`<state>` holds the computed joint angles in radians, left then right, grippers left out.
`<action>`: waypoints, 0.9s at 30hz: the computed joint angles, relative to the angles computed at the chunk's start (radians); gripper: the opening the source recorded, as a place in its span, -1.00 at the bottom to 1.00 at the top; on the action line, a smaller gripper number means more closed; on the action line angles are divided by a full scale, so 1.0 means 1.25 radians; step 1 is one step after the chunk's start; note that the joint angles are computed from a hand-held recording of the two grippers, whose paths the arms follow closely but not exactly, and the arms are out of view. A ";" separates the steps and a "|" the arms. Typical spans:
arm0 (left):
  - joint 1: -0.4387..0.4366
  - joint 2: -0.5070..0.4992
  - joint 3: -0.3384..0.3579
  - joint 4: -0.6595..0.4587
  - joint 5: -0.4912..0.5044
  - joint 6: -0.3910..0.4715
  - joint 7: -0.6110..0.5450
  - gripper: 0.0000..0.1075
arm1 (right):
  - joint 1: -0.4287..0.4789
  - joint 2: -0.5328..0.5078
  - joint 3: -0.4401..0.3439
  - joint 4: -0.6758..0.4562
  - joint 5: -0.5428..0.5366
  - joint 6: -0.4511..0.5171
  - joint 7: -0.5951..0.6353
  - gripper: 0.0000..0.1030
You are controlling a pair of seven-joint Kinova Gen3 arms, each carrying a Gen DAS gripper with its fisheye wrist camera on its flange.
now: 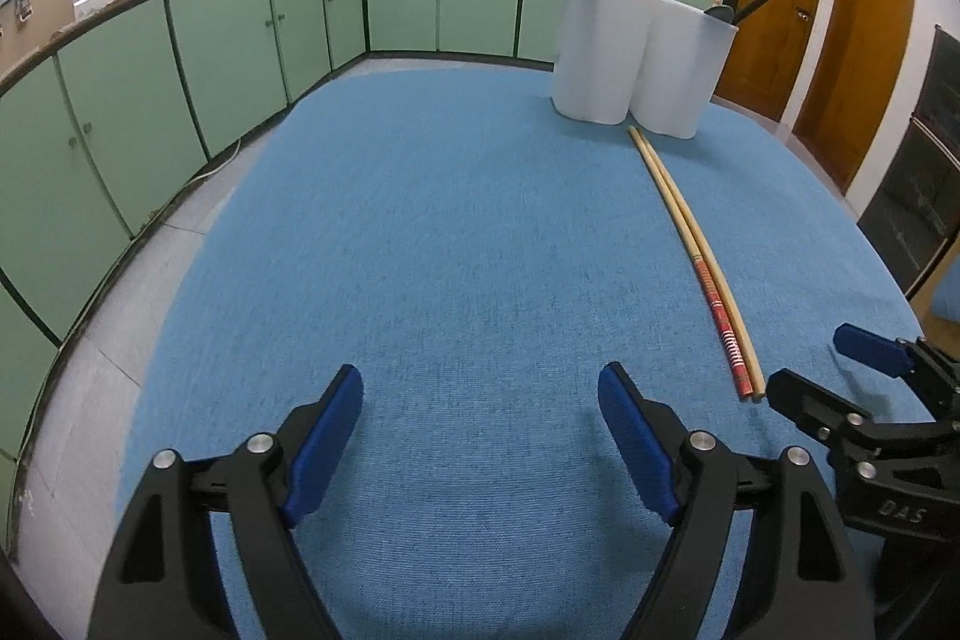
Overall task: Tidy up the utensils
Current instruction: 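Withdraw both open tools back to the remaining chopsticks on the mat, then grasp a plain wooden chopstick with the right tool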
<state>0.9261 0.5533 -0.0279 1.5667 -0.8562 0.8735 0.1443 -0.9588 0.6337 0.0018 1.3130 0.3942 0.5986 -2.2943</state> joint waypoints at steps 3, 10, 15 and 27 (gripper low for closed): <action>-0.002 0.001 0.001 0.000 0.003 -0.001 -0.002 0.49 | -0.001 0.009 -0.002 -0.017 -0.002 0.025 0.009 0.61; -0.005 0.002 0.003 -0.005 0.010 0.002 -0.012 0.50 | -0.026 0.019 0.020 -0.043 0.027 0.081 -0.004 0.57; -0.001 0.002 0.000 -0.003 0.009 0.001 -0.007 0.50 | 0.005 -0.013 0.005 0.009 0.030 0.041 -0.036 0.50; 0.001 -0.003 0.001 0.006 0.001 -0.003 0.007 0.50 | 0.031 -0.024 -0.021 0.048 -0.047 -0.058 0.041 -0.29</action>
<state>0.9268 0.5491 -0.0270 1.5745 -0.8552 0.8698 0.1530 -0.9205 0.6037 -0.0247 1.3733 0.3351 0.5257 -2.2435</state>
